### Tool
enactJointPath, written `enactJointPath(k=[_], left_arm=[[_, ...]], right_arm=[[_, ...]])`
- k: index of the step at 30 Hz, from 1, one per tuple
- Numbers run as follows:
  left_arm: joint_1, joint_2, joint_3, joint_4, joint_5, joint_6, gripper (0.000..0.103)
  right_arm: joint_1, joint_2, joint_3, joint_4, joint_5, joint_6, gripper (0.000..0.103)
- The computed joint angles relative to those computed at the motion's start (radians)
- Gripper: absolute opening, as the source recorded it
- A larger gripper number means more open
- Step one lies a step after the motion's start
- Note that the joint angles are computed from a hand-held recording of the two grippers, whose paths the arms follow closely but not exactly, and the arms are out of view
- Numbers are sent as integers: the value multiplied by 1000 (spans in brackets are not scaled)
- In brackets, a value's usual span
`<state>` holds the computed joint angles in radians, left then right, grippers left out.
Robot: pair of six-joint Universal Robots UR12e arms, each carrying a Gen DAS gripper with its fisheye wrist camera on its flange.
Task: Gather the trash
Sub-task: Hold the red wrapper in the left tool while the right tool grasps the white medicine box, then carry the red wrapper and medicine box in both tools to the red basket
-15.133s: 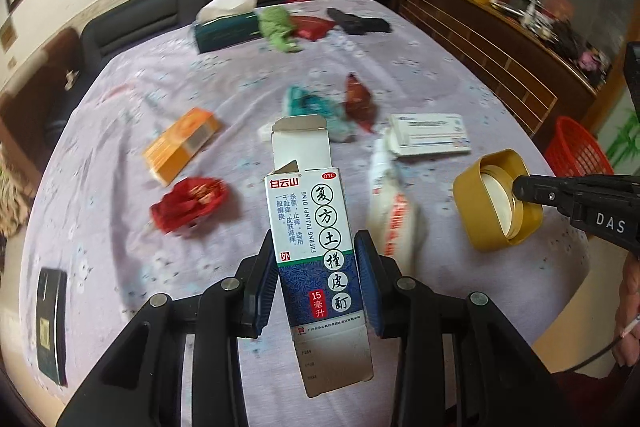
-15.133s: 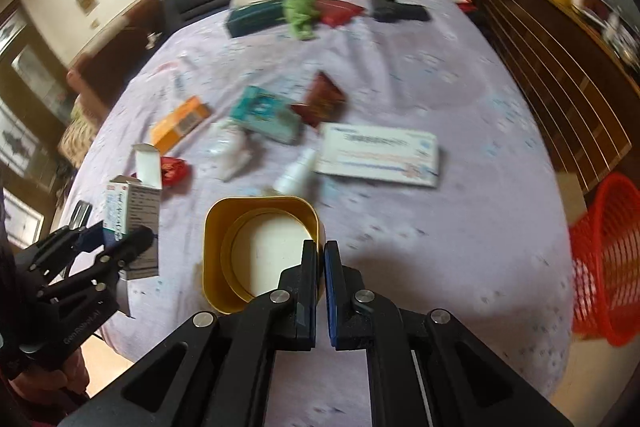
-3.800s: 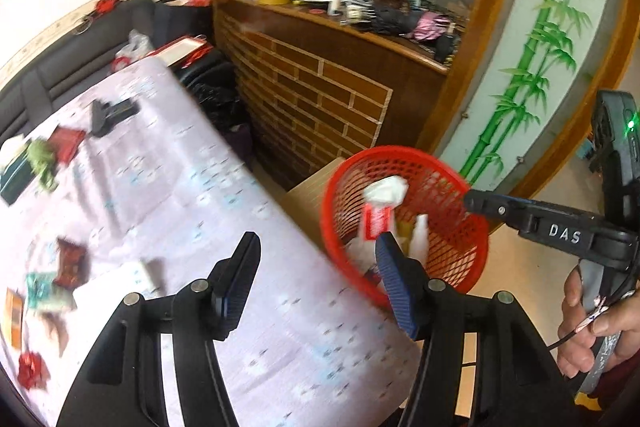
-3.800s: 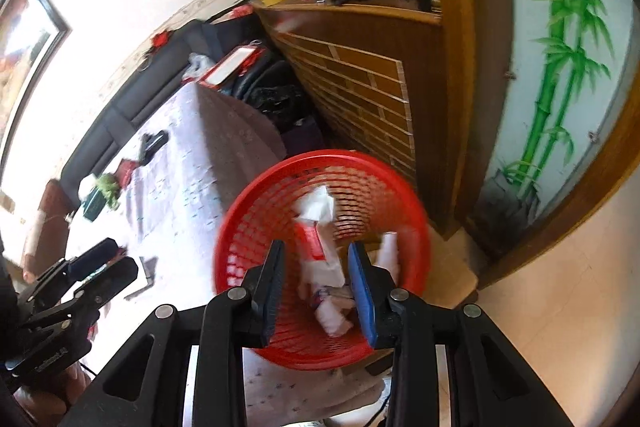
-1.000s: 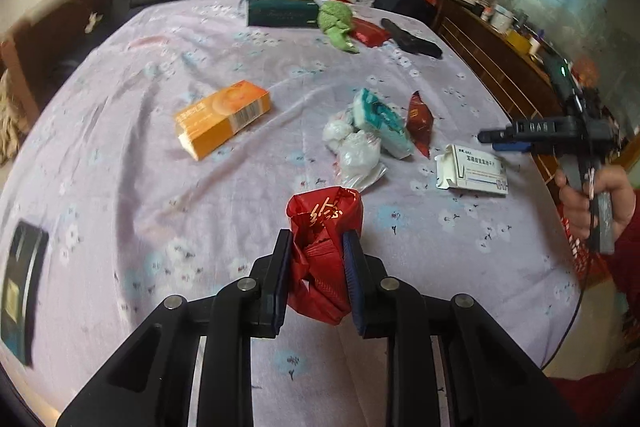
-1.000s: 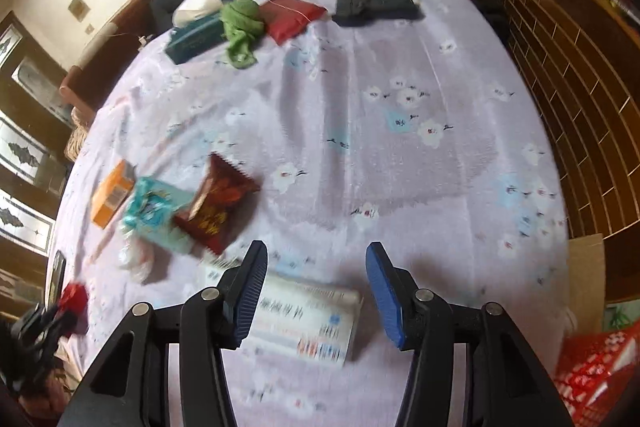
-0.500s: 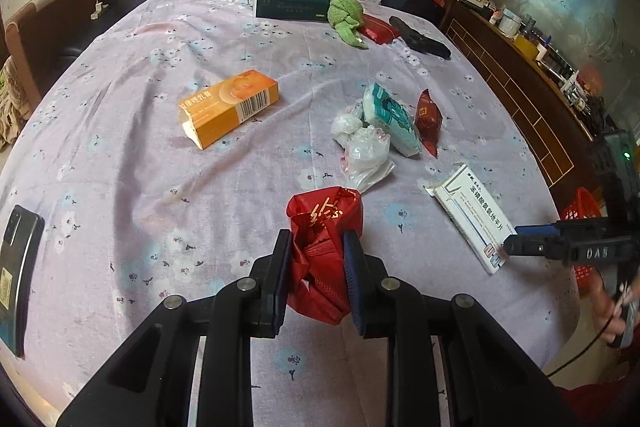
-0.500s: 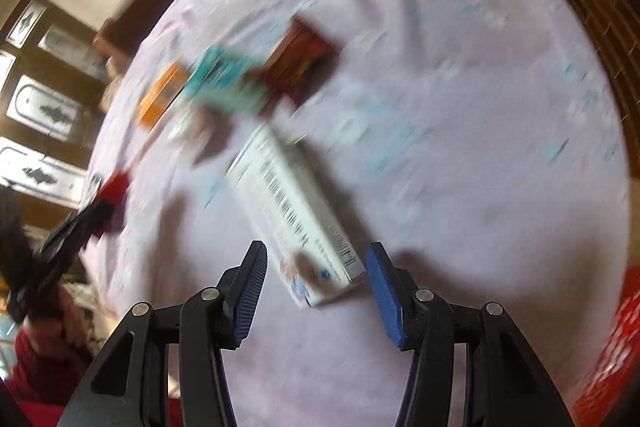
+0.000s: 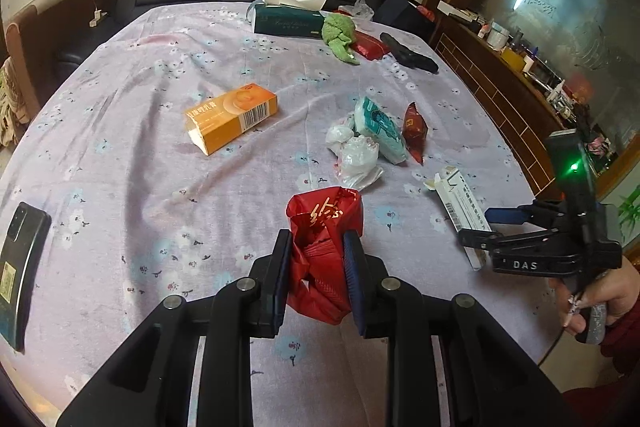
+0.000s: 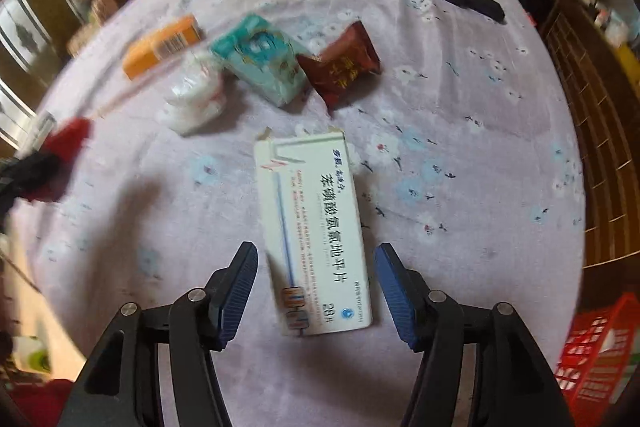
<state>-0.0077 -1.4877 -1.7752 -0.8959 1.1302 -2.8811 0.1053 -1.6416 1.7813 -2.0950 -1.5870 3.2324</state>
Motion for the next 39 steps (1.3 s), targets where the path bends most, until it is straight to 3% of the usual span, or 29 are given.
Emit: enactJointPath(k=[2, 3, 9, 15, 25, 39], left_arm=[[1, 5, -3, 3, 1, 3, 24], [2, 6, -4, 4, 0, 4, 24], [-14, 9, -6, 34, 21, -4, 24], [-54, 6, 2, 56, 56, 1, 24], [-130, 5, 6, 111, 143, 31, 24], [-185, 4, 9, 113, 170, 82, 25]], right_arm=[[-4, 0, 3, 7, 5, 20, 65], [-8, -4, 7, 8, 14, 36, 57], [-29, -40, 37, -9, 69, 127, 57], [-25, -105, 74, -69, 71, 208, 57], [5, -188, 124, -167, -13, 240, 57], [-4, -246, 163, -175, -43, 274, 57]])
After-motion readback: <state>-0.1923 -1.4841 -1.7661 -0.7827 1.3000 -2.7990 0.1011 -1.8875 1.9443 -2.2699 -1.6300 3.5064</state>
